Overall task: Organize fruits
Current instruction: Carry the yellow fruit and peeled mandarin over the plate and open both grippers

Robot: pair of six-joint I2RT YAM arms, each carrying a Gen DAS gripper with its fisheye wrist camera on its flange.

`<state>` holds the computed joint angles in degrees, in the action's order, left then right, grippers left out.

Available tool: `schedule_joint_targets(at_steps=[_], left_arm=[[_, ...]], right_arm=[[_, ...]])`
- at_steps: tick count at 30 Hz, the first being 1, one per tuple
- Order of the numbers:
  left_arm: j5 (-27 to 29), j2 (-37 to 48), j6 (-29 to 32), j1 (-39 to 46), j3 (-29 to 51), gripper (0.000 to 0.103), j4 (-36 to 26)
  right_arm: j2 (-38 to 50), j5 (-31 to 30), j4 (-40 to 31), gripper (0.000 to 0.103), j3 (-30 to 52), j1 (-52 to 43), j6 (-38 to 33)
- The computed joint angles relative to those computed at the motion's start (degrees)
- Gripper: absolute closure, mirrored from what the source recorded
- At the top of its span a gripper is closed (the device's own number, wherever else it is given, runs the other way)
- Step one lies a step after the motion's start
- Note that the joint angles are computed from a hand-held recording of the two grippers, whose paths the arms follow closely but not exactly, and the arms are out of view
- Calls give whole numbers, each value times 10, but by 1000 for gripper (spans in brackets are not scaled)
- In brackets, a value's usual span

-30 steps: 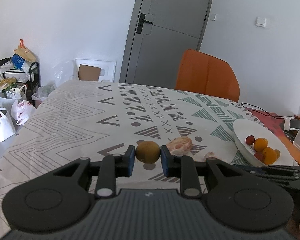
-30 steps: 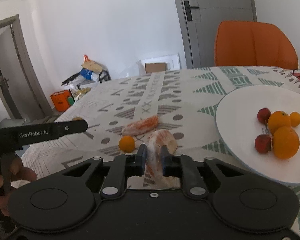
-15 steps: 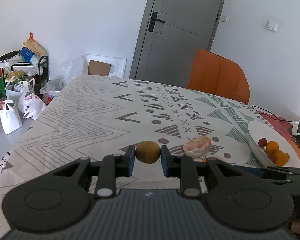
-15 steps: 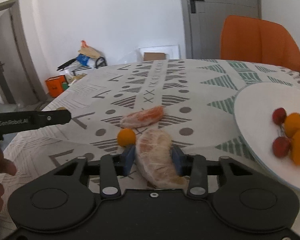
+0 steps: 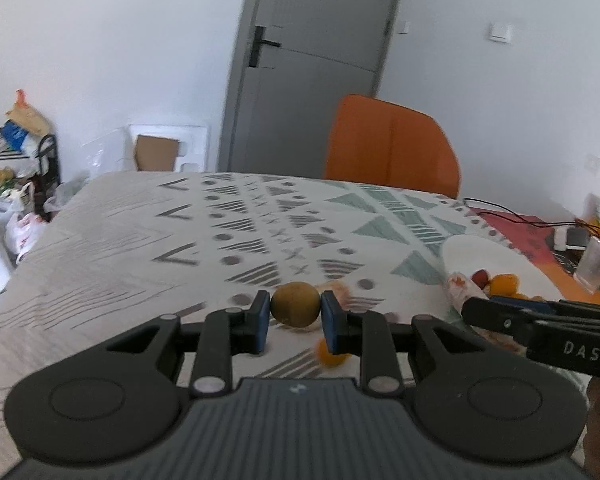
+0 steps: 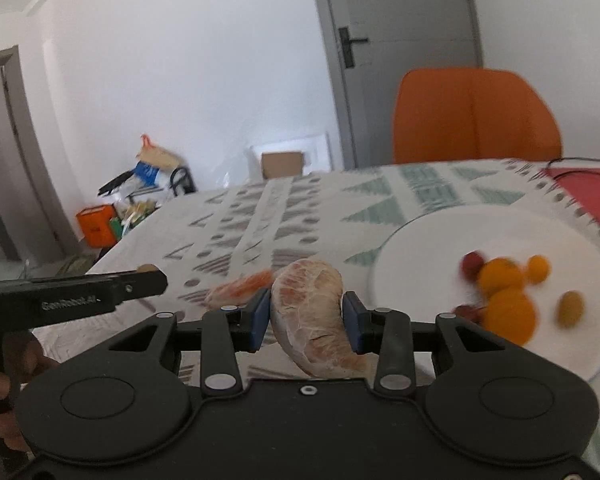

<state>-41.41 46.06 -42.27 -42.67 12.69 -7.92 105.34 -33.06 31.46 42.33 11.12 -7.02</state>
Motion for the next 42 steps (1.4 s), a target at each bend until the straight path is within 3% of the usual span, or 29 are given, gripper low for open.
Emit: schedule_joint_targets(at_steps=[5,12,33,37,42], left_arm=[[6,96,22,-21,31,77,78],[16,181,37,-36,62,77,134],[91,354,129,-1,177,77,208],[104,392,144,2,206,77,218],[118,427,155,8,235,77,226]], right_arm=[[-3,-8,7,66,-1,-35,-4],[14,-22,17,66,11,-80,1],[110,-21,15,66,108,-146,34],[124,-30,26,59,118,-151,41],[125,-41,18,58,122,-166,49]])
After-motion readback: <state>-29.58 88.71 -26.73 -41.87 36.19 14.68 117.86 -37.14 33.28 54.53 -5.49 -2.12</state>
